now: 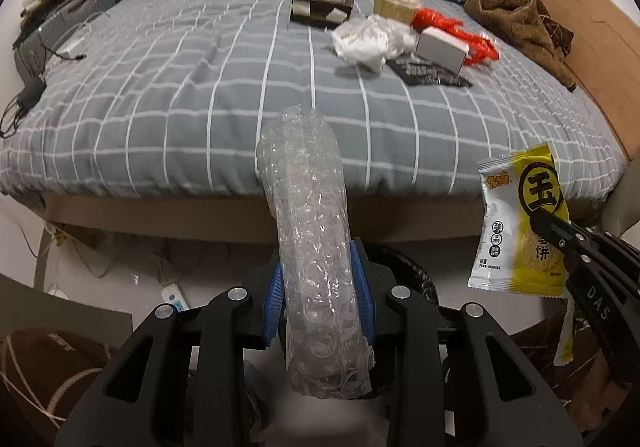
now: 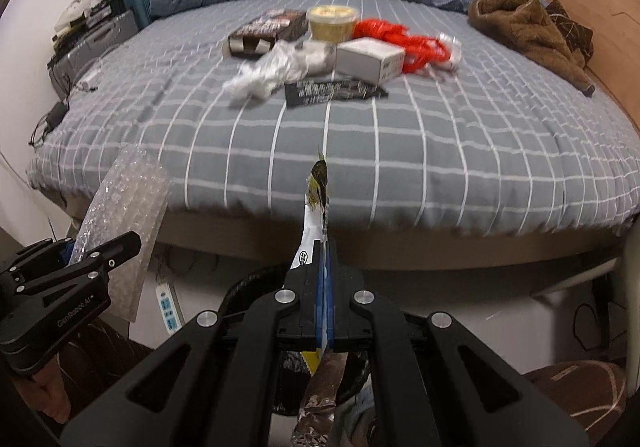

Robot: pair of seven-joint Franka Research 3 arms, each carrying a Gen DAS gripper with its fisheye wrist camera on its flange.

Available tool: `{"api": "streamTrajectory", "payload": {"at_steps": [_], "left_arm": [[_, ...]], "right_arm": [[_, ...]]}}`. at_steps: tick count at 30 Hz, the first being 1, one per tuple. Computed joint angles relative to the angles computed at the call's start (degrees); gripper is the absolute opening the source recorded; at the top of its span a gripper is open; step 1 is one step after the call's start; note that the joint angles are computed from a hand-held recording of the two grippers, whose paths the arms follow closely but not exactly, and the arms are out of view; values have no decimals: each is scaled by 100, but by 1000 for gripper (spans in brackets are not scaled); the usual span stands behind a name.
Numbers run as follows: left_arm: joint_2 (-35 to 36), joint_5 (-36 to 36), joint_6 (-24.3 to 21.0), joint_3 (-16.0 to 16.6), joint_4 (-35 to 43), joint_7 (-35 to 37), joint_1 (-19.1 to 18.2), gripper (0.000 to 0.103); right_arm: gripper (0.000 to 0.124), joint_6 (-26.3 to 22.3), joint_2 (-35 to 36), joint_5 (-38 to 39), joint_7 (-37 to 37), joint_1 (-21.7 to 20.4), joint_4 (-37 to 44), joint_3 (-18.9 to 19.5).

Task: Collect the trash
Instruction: 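Carry the bubble wrap and yellow packet off the bed toward the floor bin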

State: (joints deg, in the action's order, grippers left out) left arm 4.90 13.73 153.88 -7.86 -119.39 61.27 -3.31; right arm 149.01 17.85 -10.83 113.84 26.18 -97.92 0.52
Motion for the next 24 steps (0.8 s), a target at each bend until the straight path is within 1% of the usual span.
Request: {"api": "streamTrajectory", "payload": {"at_steps": [6, 15, 24], "left_arm": [[-6, -6, 40, -7, -190, 19, -8, 31], [263, -110, 61, 27, -298, 22, 69, 30], [452, 153, 64, 114, -383, -183, 123, 30]], "right_arm": [[1, -168, 108, 116, -65, 18, -46, 56], [0, -476, 519, 464, -345, 8, 116, 112], [2, -771, 943, 785, -724, 90, 526, 183]]}}
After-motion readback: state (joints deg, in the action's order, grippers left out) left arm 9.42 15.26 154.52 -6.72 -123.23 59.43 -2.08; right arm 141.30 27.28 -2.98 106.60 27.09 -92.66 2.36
